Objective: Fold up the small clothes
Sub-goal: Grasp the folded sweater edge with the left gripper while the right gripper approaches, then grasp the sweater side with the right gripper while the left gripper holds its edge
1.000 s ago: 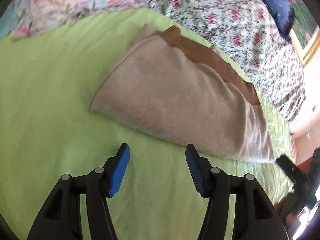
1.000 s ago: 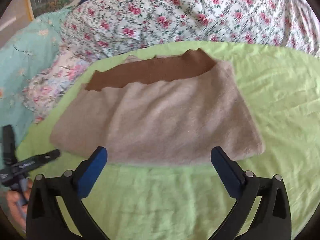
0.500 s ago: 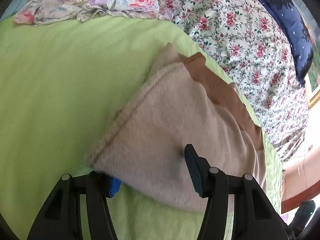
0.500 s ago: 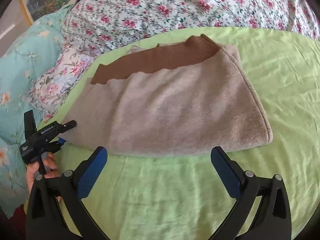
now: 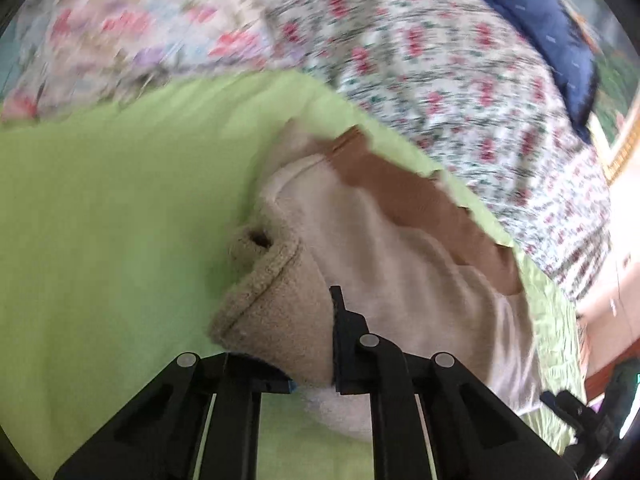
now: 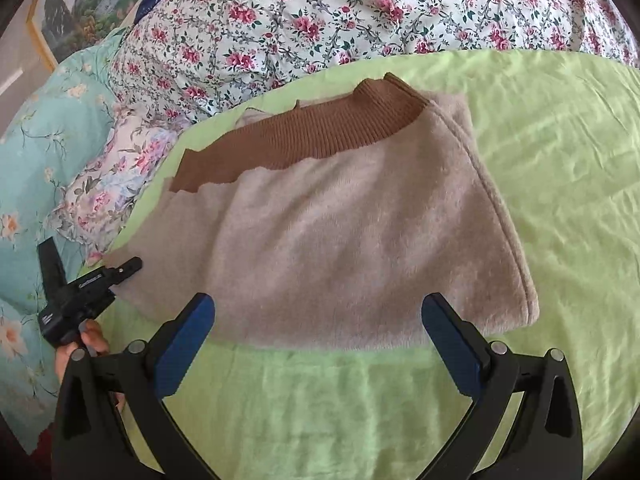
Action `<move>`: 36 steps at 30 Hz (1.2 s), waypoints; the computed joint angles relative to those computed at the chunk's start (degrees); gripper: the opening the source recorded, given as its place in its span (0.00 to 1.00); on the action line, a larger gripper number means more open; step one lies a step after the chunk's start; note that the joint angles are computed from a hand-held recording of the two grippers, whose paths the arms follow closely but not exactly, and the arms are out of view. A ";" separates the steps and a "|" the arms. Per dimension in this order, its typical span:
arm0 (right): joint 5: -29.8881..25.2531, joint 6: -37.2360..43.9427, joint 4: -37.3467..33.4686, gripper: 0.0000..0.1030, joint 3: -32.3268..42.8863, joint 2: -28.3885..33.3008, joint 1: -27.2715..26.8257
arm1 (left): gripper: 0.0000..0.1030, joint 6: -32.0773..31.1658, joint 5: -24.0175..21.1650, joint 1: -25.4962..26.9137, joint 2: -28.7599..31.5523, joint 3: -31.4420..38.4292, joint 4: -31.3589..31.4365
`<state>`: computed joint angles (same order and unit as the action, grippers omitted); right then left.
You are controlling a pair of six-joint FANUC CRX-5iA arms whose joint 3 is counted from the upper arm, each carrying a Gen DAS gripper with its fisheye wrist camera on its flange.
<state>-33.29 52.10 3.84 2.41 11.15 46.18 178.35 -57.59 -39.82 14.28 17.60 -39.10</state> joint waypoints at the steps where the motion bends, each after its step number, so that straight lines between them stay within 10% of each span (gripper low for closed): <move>1: -0.26 2.40 -2.39 0.99 1.14 0.35 -0.72 | 0.10 -2.08 -0.94 -0.67 0.72 1.90 -0.54; 12: -12.92 26.66 -33.00 0.94 21.68 8.42 -12.91 | 0.09 -32.41 -1.97 -5.13 19.56 29.86 5.88; 20: -26.75 30.86 -44.12 0.94 43.10 23.55 -16.19 | 0.09 -38.15 -2.29 -3.93 25.76 34.91 12.19; 26: -32.69 25.66 -39.27 0.18 61.05 35.72 -14.20 | 0.09 -39.94 -3.23 -4.00 26.61 36.87 12.21; 36: -23.51 32.87 -35.94 0.16 48.30 23.79 -16.35 | 0.10 -47.86 -0.65 -4.02 35.15 52.06 19.96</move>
